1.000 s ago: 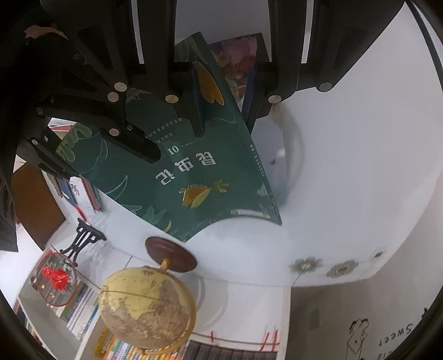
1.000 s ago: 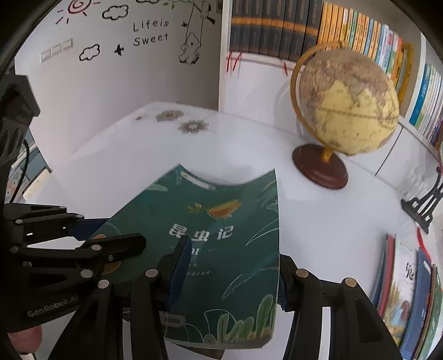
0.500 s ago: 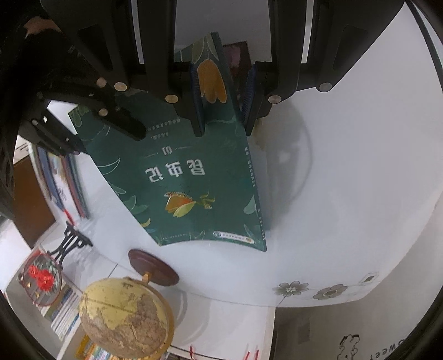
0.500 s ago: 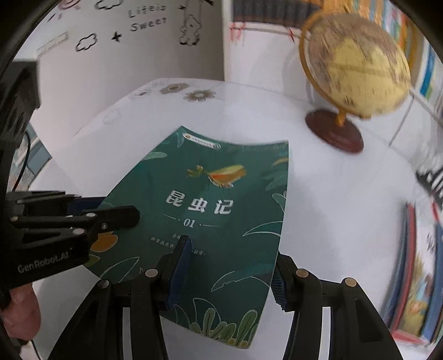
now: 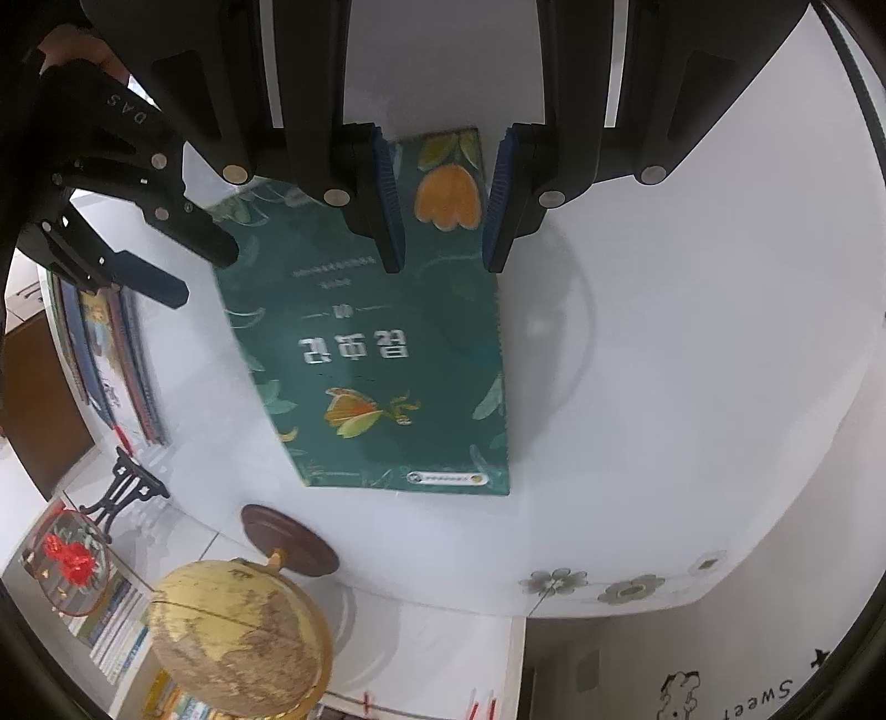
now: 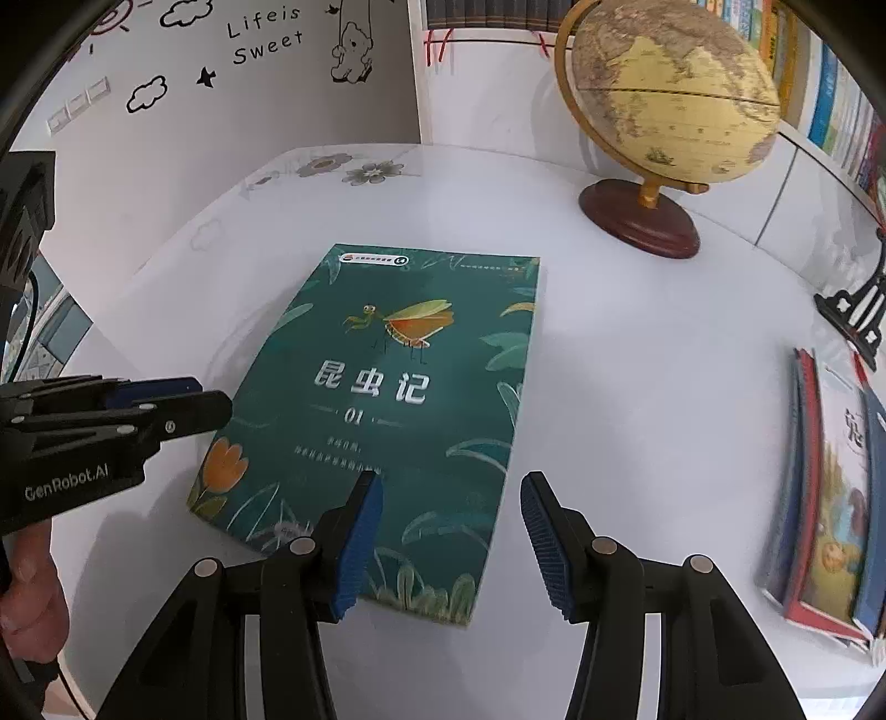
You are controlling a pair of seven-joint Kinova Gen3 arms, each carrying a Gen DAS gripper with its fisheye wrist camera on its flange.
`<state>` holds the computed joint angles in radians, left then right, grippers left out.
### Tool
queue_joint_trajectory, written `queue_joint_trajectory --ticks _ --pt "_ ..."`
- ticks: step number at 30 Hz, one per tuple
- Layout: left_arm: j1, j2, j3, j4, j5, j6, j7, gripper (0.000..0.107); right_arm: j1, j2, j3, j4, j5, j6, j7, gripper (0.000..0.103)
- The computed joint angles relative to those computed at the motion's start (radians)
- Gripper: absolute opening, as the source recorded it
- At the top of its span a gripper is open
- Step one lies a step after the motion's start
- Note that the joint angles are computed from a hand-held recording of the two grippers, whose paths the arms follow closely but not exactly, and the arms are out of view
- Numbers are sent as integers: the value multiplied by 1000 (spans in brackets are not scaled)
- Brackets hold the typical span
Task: Organize books
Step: 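Lower the green book onto the white book and open both tools, then move both open tools back to the remaining book stack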
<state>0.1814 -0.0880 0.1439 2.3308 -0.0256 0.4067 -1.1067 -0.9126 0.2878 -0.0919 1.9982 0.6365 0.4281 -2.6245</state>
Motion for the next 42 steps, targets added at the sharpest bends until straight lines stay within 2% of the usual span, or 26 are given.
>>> queue_joint_trajectory --ticks 2,4,6,9,11,14,15,18,22,26,28,31,33,37,42 --pt "16 -28 19 -10 -24 27 43 26 -4 -31 -7 18 -4 14 -7 52" --pt "2 -58 88 -26 -72 67 124 26 -6 -64 -20 39 0 31 -24 52" --pt "28 -83 110 -47 -85 103 166 26 0 -106 -44 62 7 57 -43 52" --pt "40 -104 192 -93 -152 163 275 26 21 -182 -90 99 7 102 -61 52" --pt "55 -103 249 -138 -201 211 356 26 34 -236 -119 119 13 146 -80 52" --pt "97 -92 298 -198 -262 259 441 27 67 -314 -159 142 13 214 -95 52" --pt "119 -81 309 -228 -279 279 459 32 82 -341 -167 148 3 232 -89 52" --pt "155 -49 387 -311 -387 337 562 34 136 -429 -169 167 -54 268 -45 52" --pt "226 6 434 -413 -491 404 661 34 203 -551 -104 181 -167 294 79 52" --pt "312 83 454 -545 -576 481 709 34 263 -665 -10 169 -254 360 213 52" --pt "364 128 469 -637 -647 554 721 34 299 -715 21 149 -270 410 266 52" --pt "476 200 452 -771 -758 672 750 34 356 -791 67 103 -269 476 352 52" --pt "524 238 451 -834 -817 713 768 34 386 -833 103 80 -274 493 405 54" --pt "589 302 417 -899 -835 681 783 34 422 -882 214 48 -302 503 526 56" --pt "681 441 364 -1031 -815 739 773 34 424 -858 373 61 -362 485 683 56"
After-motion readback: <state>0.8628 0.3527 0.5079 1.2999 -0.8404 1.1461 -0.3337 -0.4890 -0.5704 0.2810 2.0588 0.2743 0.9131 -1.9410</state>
